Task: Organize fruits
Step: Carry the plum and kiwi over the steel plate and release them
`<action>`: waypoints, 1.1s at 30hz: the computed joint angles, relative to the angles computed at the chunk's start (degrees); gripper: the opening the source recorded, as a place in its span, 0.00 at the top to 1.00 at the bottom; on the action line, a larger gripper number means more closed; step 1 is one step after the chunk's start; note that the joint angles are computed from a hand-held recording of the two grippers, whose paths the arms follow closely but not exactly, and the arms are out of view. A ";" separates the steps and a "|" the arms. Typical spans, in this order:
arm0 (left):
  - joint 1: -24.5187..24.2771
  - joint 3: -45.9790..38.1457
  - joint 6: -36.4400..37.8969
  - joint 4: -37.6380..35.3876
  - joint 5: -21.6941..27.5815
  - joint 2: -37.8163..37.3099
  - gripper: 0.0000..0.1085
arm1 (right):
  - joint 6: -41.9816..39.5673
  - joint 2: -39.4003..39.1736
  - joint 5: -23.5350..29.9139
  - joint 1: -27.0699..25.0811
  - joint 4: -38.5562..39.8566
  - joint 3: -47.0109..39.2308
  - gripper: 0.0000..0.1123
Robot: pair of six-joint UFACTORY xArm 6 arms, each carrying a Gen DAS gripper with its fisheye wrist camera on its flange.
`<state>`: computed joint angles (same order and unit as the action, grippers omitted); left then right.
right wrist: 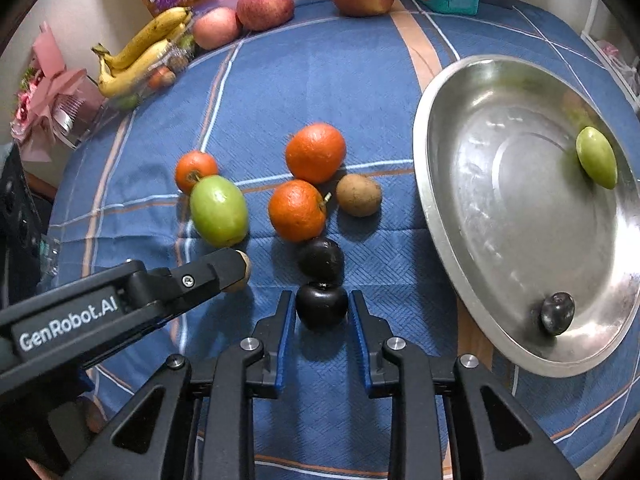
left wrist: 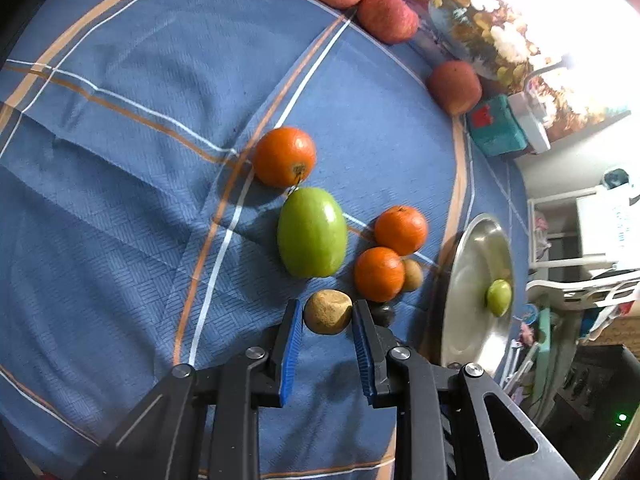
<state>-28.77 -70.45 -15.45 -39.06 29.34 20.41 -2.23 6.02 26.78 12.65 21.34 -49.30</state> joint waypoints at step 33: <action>-11.08 -18.07 16.44 3.13 -3.00 10.85 0.74 | 24.25 -10.49 -7.90 -19.96 -19.72 11.17 0.75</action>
<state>-39.85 -88.52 0.99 -35.93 26.34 31.26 22.03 -4.47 18.88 -7.31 1.62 -38.13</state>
